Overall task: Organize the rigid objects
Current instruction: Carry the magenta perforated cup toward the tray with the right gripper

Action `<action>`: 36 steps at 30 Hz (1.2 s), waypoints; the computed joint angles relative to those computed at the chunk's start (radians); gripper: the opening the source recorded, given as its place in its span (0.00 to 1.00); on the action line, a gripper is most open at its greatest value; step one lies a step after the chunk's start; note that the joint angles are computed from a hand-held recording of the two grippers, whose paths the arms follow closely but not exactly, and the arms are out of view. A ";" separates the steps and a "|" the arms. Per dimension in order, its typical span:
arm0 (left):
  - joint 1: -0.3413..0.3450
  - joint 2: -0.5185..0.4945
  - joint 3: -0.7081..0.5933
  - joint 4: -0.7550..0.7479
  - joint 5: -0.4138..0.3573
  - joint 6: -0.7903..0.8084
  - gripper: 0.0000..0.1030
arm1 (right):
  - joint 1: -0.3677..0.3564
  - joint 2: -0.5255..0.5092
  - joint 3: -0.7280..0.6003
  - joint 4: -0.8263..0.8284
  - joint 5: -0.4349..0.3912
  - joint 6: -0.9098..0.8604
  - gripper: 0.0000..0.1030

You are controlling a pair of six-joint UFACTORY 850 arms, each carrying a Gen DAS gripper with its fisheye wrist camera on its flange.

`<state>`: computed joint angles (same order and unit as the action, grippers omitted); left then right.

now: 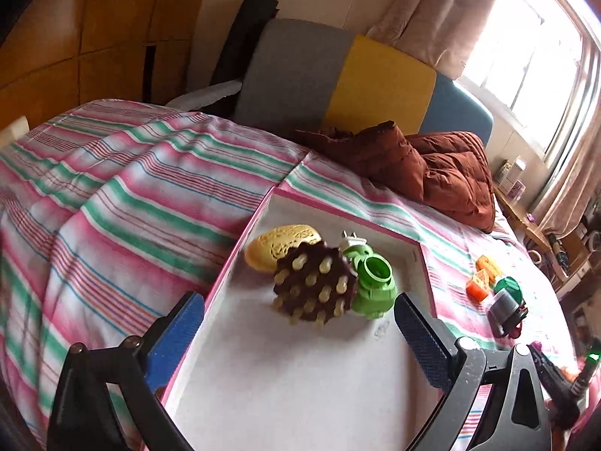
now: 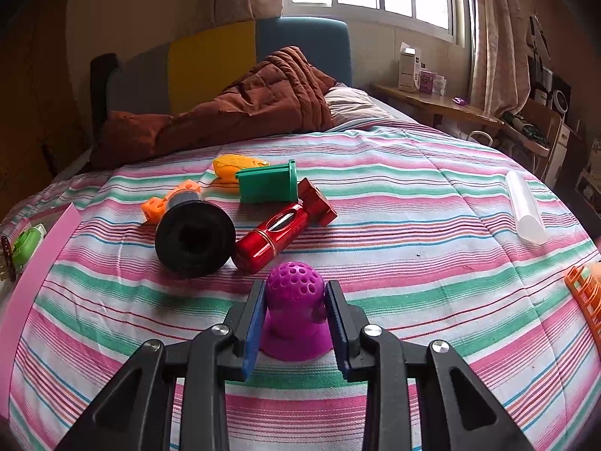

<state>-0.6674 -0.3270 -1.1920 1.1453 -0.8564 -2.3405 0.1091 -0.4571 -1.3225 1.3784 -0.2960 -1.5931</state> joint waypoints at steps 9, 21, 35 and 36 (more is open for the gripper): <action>0.097 -0.034 -0.099 -0.149 -0.052 0.199 0.98 | 0.012 0.006 0.009 -0.003 0.024 -0.017 0.30; 0.105 -0.030 -0.111 -0.358 -0.068 0.545 0.78 | 0.012 0.003 0.006 -0.006 0.020 -0.010 0.30; -0.021 0.063 0.049 -0.073 0.052 0.020 0.94 | 0.017 0.054 0.043 0.025 -0.079 -0.061 0.30; -0.029 0.056 0.047 -0.059 0.058 0.012 0.94 | 0.022 0.062 0.047 0.015 -0.104 -0.050 0.30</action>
